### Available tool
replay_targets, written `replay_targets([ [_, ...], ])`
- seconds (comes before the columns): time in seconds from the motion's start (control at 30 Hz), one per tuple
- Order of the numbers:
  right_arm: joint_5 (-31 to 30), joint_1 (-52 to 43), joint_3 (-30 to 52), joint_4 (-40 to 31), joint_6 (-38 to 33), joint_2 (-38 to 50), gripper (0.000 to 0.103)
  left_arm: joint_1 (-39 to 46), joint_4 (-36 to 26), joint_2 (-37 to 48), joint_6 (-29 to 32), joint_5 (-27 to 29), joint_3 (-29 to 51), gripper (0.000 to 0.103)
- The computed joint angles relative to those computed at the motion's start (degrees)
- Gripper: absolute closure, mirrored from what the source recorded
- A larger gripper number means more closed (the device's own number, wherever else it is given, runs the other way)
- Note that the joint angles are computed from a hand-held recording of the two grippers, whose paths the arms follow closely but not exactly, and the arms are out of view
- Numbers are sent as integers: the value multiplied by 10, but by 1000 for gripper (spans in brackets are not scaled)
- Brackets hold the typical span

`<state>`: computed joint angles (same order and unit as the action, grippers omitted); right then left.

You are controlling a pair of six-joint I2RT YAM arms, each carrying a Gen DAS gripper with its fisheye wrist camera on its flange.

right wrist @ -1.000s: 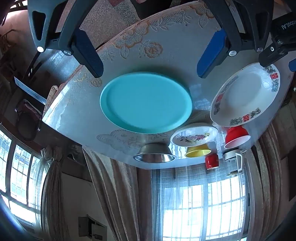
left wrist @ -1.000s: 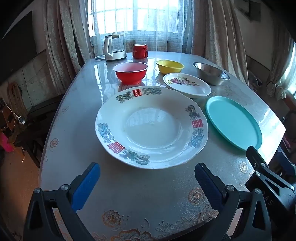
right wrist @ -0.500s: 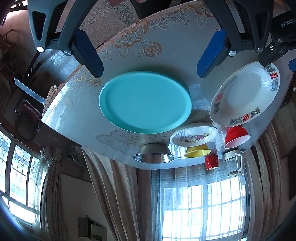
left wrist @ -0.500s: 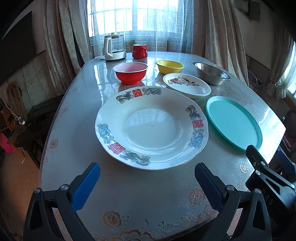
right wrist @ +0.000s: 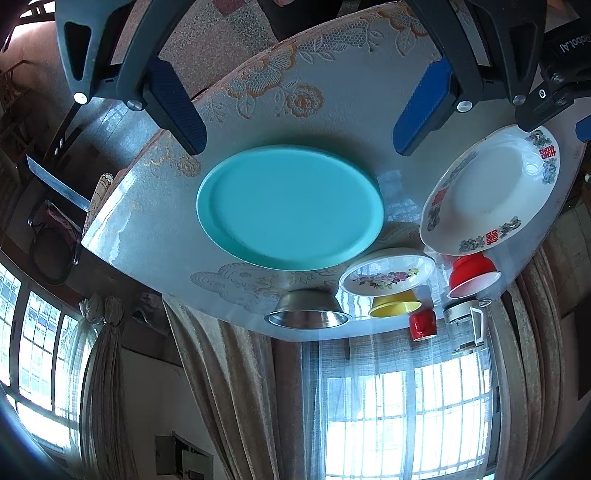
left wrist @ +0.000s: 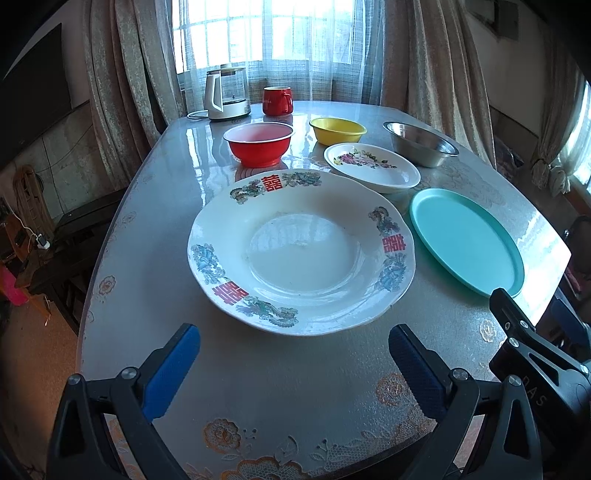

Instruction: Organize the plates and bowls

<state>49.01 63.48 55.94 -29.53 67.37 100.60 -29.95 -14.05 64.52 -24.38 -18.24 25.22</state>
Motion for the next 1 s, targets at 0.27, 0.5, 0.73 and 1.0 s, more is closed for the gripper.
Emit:
replay_targets([
  [0.27, -4, -2, -4, 6, -4, -2, 0, 1, 1, 2, -1, 0, 0, 0],
  [0.5, -8, -3, -4, 6, -4, -1, 0, 3, 1, 1, 1, 1, -2, 0],
  [0.73, -9, -3, -6, 11, -8, -2, 0, 3, 1, 2, 1, 1, -2, 0],
  [1.0, -13, -5, -9, 16, -10, -2, 0, 4, 1, 3, -1, 1, -3, 0],
])
